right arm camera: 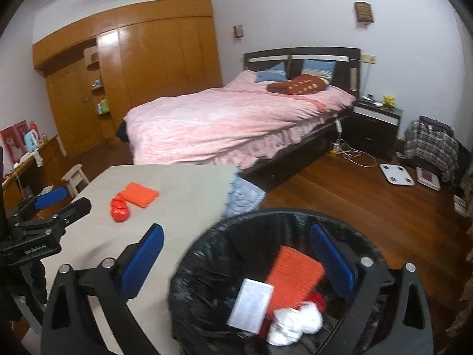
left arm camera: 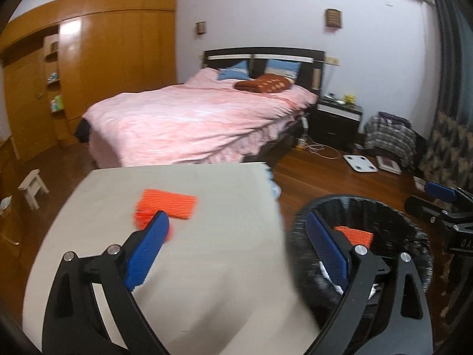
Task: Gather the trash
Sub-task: 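Move both tools back to the table toward the red bag and orange mesh, then close the left tool on the red plastic bag and lift it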
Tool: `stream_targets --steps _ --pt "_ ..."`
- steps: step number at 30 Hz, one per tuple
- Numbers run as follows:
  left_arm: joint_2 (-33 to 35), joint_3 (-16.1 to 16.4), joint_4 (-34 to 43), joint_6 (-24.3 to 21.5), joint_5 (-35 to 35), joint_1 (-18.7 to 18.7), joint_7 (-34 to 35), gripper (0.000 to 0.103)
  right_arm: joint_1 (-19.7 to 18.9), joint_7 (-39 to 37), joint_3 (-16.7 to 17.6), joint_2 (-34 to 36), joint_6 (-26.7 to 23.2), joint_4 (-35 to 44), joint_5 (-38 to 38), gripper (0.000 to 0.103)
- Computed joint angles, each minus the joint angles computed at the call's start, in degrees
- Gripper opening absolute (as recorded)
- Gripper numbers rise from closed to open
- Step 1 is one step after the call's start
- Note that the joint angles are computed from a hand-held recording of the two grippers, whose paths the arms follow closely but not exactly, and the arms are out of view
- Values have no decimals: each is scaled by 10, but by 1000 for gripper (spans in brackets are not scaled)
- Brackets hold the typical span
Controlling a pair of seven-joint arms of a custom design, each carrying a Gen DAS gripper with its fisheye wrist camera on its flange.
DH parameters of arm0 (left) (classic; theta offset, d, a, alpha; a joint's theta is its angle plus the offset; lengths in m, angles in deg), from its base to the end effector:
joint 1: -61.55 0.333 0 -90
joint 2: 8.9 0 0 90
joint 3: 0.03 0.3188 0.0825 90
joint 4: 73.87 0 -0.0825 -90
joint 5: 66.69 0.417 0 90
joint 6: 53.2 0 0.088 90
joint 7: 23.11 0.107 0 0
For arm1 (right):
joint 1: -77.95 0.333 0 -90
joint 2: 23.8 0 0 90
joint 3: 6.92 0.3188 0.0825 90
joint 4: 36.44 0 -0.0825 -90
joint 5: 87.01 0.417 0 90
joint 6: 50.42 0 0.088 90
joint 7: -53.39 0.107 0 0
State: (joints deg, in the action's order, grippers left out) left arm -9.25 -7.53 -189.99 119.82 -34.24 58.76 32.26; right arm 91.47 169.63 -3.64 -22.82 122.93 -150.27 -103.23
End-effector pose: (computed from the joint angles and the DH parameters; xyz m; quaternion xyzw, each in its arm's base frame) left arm 0.6073 -0.1510 0.5509 -0.5849 0.6479 -0.3623 0.3268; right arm 0.6038 0.2040 0.5668 -0.6453 0.5852 -0.2684 0.4112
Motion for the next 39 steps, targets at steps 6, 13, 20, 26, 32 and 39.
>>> stream_targets --steps 6,13,20,26,32,39 --pt "-11 15 -6 -10 48 25 -46 91 9 -6 17 67 0 77 1 97" --pt "15 29 17 -16 94 49 -80 91 21 19 28 158 -18 181 -29 97" --pt "68 38 60 -24 90 58 -74 91 46 40 22 256 -58 291 -55 97" --pt "126 43 106 -31 71 59 -63 91 61 38 18 319 -81 364 -59 97" --pt "178 35 148 -42 23 66 -29 91 72 48 8 368 -95 431 -57 97" --pt "233 16 200 -68 -32 74 25 91 74 34 9 401 -109 473 -48 97"
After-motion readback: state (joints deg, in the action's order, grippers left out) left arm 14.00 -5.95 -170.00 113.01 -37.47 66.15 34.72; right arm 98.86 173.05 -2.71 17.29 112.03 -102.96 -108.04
